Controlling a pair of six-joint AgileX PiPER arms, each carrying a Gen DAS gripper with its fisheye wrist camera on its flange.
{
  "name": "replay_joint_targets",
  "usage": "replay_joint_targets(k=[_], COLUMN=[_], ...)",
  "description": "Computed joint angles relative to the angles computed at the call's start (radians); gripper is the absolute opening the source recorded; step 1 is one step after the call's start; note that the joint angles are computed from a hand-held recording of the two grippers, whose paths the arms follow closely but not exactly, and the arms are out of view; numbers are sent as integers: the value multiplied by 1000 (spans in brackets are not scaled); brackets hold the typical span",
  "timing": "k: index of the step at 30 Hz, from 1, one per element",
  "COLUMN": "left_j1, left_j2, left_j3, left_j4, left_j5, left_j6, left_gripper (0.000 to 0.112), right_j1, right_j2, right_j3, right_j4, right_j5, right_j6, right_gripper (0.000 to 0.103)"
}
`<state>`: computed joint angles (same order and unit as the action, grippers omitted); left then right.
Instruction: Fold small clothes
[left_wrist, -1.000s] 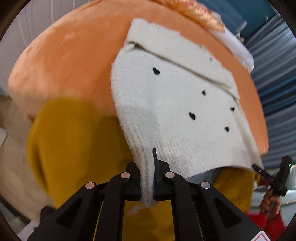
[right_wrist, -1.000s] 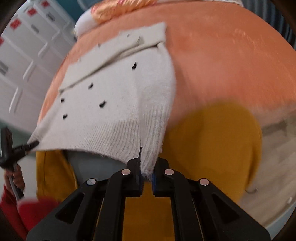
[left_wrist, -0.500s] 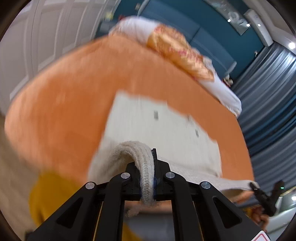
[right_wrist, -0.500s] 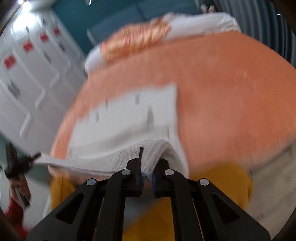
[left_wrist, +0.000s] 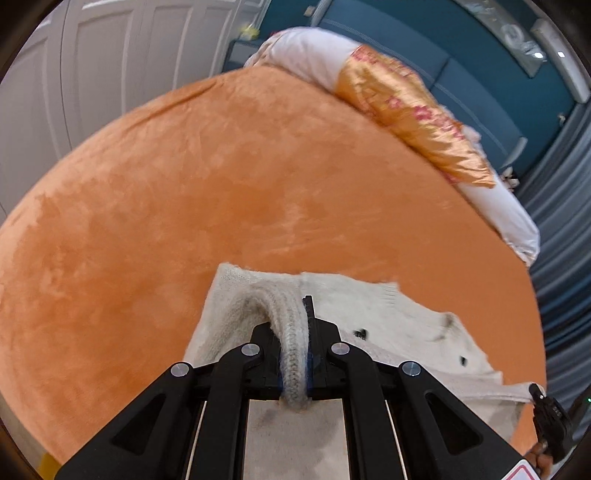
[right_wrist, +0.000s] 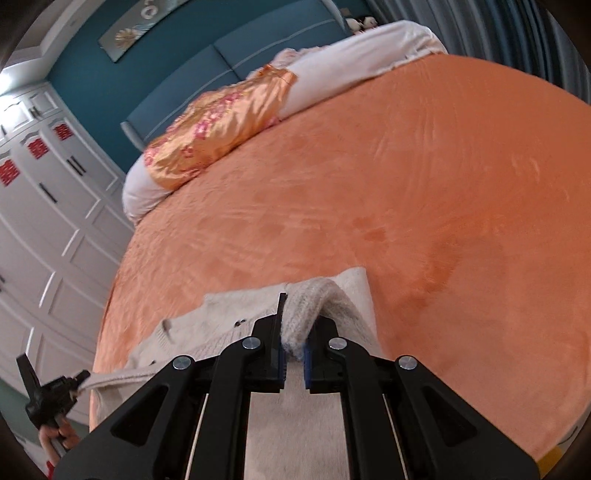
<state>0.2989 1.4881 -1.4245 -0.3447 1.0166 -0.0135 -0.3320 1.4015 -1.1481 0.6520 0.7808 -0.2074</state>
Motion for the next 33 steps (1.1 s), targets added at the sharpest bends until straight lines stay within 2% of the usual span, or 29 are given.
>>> replay_joint_targets(k=[6,11,13,15,17,19,21,22,23,24,25,29,33], left_j1=[-44,-82,-90,-99,-89,-53,9,30,54,70,102,331,475], left_j2=[107,174,177,179,172,151,80,33,-36,-94,-153,-269,-328], left_j3=[-5,14,31,32,37,33,55,77,111,145,187,328,468], left_j4=[79,159,177,194,164,72,-66,-101,-97,-78,-78,-164,-208], left_j5=[-59,-104,-136,-146,-150,-124,-83,-75,-76,-83,-85,89,183], left_j6=[-66,-96,-108,-129,-114,-58,30,54,55,40,48,191,262], left_gripper=[6,9,11,14,15,18,25,47,73,80,81,81,81], right_j1=[42,110,119,106,63,11,-53,-66,-92,-119,-153,-322,-469], right_j2=[115,235,244,248,249,207,82,18,-68,-113,-158,-298,-299], right_j3=[-36,-81,-67,-81,-109,-108,-46,-11,33,58,81,239,367], right_j4=[-36,-183,-188,-164,-76,38,127,112,89,89,70,12,58], right_j5=[-54,-74,-96,-72,-1,51,65,47,44,72,121,301,400], right_j6=[45,137,123,108,46,-36,-126,-130,-148,-183,-208,-304,-344], right_gripper=[5,6,6,7,13,16,32,59,69,68,68,68,68])
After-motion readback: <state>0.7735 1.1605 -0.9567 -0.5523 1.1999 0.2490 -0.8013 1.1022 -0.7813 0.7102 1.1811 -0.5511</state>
